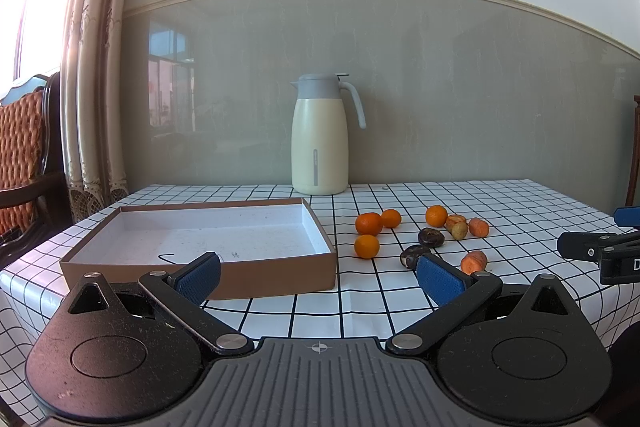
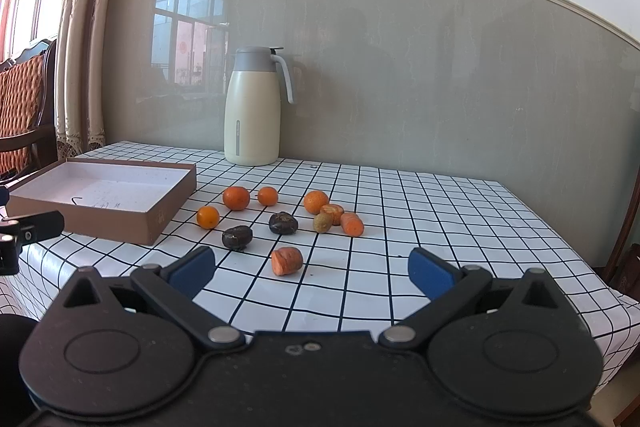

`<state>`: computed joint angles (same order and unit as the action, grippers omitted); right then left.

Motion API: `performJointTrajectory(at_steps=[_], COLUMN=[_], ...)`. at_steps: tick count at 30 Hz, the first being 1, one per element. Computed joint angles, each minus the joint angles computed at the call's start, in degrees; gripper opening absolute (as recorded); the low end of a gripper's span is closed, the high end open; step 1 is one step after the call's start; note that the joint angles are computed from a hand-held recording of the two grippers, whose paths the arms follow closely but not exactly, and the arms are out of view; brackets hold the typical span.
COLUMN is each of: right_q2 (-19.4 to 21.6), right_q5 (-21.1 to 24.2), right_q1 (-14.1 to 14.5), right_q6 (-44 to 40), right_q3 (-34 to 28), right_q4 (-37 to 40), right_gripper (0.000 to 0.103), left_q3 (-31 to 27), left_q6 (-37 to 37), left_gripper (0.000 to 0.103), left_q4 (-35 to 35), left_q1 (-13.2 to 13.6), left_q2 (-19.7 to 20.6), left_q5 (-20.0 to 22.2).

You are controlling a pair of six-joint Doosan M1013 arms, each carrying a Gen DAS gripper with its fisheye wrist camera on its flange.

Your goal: Organize fruits

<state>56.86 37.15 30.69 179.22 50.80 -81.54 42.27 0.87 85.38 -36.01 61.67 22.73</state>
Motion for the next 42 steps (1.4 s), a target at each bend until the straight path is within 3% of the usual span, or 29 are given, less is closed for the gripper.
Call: performJointTrajectory(at_steps=[42], right_q2=[0.1], right_q5=[0.3], right_q1=[-0.1], right_q6=[-1.0], right_q3=[-0.2], right_q4=[0.8], right_gripper=[0.097], left_q3=[-0.6], left_q6=[1.1], left_gripper=[0.103], left_q4=[-0.7], left_q1=[-0.1], left_q2=[0.3], left_q5=[0.2])
